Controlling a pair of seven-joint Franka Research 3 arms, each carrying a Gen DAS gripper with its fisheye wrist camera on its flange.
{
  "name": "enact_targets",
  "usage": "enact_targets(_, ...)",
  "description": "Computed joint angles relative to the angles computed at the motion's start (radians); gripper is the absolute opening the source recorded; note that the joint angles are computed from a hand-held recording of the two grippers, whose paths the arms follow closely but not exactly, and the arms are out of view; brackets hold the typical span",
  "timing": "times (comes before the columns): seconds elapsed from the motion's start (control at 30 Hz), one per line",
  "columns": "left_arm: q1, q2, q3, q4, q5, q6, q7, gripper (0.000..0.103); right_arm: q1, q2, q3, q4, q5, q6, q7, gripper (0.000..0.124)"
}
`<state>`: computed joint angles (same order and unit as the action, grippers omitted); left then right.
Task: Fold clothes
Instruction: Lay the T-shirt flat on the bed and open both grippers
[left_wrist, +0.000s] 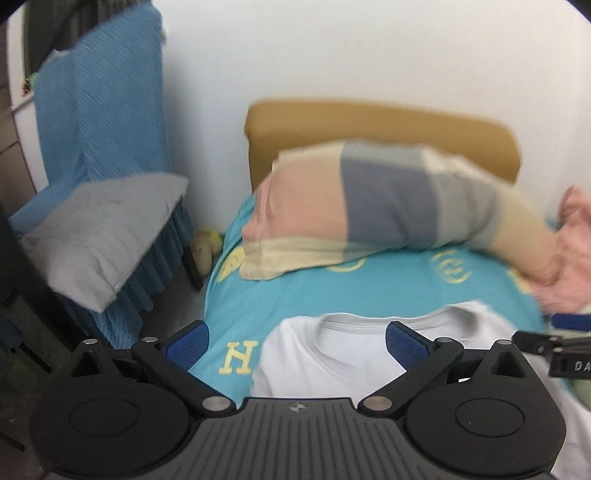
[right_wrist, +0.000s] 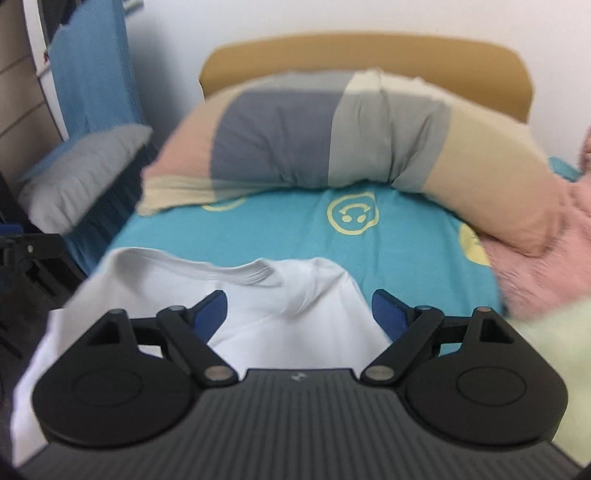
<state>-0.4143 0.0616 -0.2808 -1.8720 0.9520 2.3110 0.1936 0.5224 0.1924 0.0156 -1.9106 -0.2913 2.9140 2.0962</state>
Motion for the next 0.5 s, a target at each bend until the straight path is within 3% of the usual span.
enact_targets(0.1, -0.05, -0.118, -0.058, -0.083, 0.043, -0.118, -0.137, 0.103, 0.031, -0.183, -0.015, -0.171, -0.147, 0.014, 0.172, 0.086)
enact_targets(0.23, -0.093, -0.275, -0.156, -0.211, 0.009, -0.214, -0.286, 0.103, -0.024, -0.457, 0.079, -0.397, -0.293, 0.012, 0.33, 0.087)
enact_targets(0.33, -0.134, -0.334, -0.262, -0.216, -0.014, -0.351, -0.349, 0.102, -0.053, -0.659, 0.161, -0.545, -0.28, -0.005, 0.386, 0.087)
enact_targets(0.43, -0.192, -0.304, -0.367, -0.118, -0.025, -0.536, -0.373, 0.102, -0.041, -0.859, 0.207, -0.68, -0.219, -0.02, 0.418, 0.087)
enact_targets(0.5, -0.236, -0.276, -0.407, -0.083, -0.011, -0.612, -0.409, 0.102, -0.027, -0.966, 0.231, -0.745, -0.183, -0.037, 0.424, 0.087)
